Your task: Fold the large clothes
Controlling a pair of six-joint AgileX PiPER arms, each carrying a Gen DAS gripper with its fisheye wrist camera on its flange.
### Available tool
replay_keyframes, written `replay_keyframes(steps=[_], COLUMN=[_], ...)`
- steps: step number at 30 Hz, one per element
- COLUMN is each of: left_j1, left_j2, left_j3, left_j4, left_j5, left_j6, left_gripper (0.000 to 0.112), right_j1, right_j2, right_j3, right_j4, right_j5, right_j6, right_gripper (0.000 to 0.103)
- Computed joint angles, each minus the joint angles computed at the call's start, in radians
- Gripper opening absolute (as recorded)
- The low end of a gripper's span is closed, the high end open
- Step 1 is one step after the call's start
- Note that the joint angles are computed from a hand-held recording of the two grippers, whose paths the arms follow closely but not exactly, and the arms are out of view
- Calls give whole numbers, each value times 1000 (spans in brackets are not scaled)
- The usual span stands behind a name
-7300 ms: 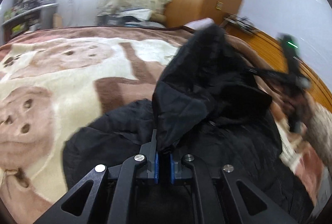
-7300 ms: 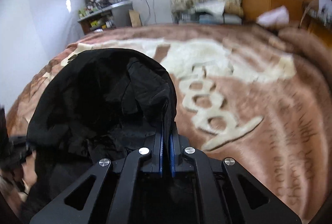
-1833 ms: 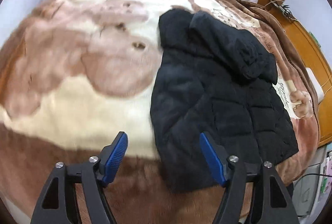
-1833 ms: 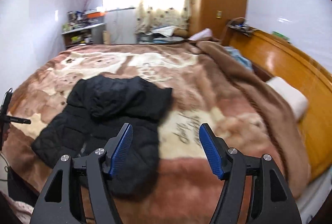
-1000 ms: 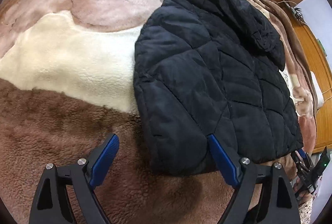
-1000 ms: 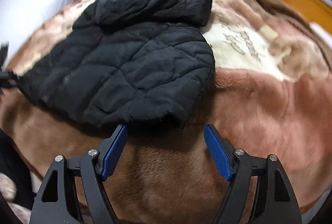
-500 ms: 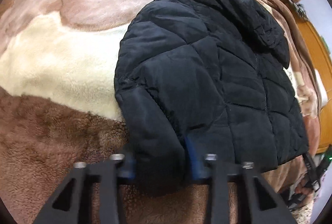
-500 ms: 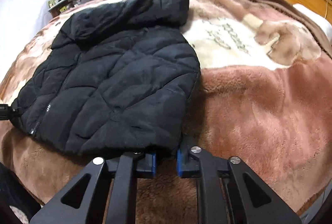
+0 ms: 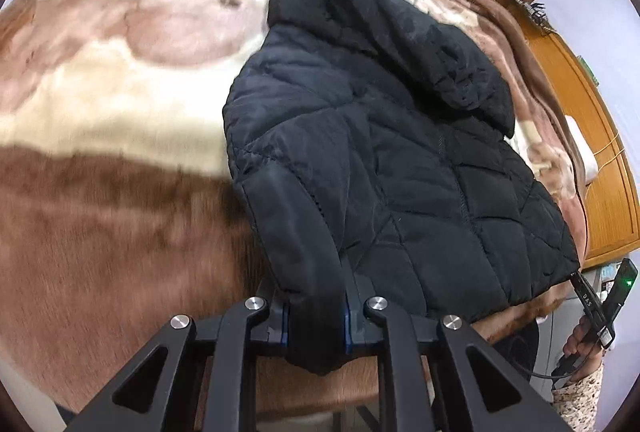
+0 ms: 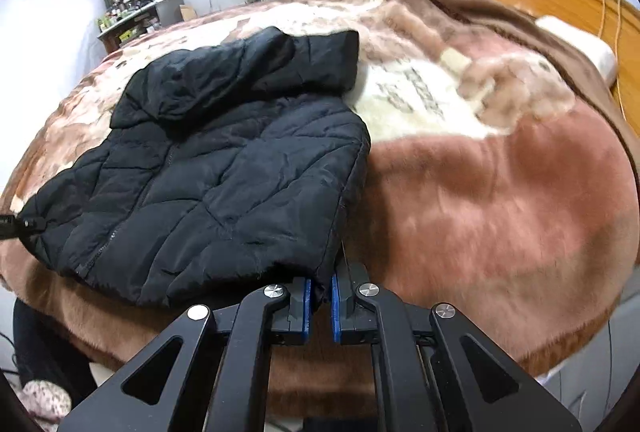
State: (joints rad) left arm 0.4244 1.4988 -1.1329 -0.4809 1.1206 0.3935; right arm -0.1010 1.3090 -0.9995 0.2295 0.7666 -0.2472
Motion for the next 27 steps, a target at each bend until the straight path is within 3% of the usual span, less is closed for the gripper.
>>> replay_keyframes(steps=[5, 7, 9, 12, 13, 16, 19, 23, 27], left_j1=[-21, 2, 17, 48, 58, 48, 15, -121, -216], left_j2=[14, 29, 30, 4, -7, -3, 70, 208, 416], left_j3=[48, 31, 5, -60, -77, -201, -371, -586, -838], left_j4=[39, 24, 28, 77, 68, 70, 2, 53, 37], left_j5=[-55, -36, -19, 1, 10, 17, 66, 29, 41], left_j6=[-30, -11, 0, 4, 17, -7, -24, -102, -167], left_gripper=[28, 35, 52, 56, 56, 77, 79, 83, 83], right_j1=[-59, -57, -72, -115, -130, -76, -35, 34, 163], right_j2=[38, 62, 51, 28, 22, 19, 62, 187, 400], right_j3=[26, 6, -10, -77, -98, -226, -403, -600, -741], right_j4=[59, 17, -13, -9, 4, -69, -59, -51, -113], right_j5=[40, 80, 117, 221, 241, 270, 321, 263, 153], right_j6=[-66, -30, -63, -119, -144, -101, -134, -94, 20], right_gripper=[10, 21, 34, 46, 47, 47, 47, 57, 57])
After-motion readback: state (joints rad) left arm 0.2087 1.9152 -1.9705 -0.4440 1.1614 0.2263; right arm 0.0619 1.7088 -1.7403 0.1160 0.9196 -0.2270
